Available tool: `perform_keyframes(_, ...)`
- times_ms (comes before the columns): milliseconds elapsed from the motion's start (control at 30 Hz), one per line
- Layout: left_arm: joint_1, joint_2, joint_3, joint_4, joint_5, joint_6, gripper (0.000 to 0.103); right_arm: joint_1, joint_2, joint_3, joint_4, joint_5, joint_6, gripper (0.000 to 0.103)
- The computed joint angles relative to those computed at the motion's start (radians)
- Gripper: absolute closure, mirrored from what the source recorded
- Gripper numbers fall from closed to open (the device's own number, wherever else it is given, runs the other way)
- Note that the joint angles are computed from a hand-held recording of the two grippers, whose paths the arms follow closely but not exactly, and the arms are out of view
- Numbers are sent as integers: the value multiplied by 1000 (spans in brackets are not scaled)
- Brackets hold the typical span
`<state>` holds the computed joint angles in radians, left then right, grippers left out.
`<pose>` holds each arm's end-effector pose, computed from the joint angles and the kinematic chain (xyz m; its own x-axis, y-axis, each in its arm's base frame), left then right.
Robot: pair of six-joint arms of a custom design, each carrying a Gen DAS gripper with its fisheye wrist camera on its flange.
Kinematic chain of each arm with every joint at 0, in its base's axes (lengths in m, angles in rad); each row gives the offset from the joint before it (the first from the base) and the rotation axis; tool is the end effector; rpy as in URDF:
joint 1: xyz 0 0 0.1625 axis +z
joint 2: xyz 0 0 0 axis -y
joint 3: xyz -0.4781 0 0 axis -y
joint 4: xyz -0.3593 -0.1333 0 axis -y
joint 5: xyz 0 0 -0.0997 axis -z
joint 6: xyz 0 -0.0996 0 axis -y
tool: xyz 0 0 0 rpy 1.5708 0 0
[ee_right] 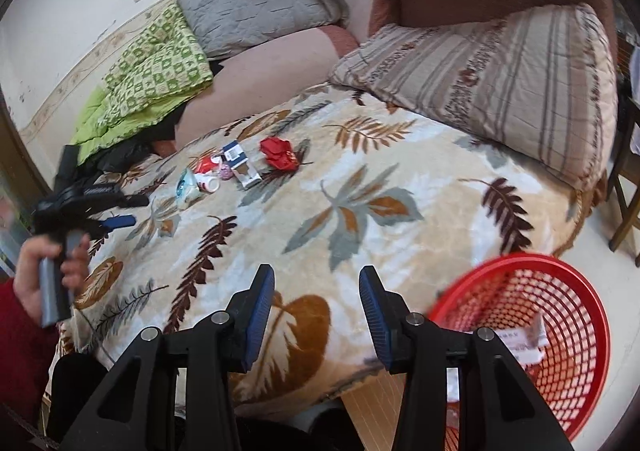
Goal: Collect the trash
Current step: 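Grasp the teal snack packet with the left tool while the right tool returns to the bed, then grasp the red wrapper with the right tool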
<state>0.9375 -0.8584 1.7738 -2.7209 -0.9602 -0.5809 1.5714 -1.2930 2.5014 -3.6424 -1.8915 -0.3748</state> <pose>-0.2297 -0.6346 0.1833 -0.9339 -0.1147 -0.3385 0.0754 0.8625 -0.5004 0.1021 -0.3951 0.3006 -0.8831 -0.0156 0.4689 -0.3478 0.6924 -0.6322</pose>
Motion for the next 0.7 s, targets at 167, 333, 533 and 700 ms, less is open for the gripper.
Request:
perform_keyframes(167,48,90,-142,96,29,-21,35,-1,27,-32,17,11,-12,54)
perform_keyframes(333,84,151,-200,69,29,-5,35,-16,48,-52,32,5,-20,54)
perform_keyframes(533,68,153,-139,-43,83,85,71,-27,62,-82,63,3,-22,54)
perform_keyframes(700,25,88,9,-135,132,93,72,-17,82,-130,107,17,-17,54)
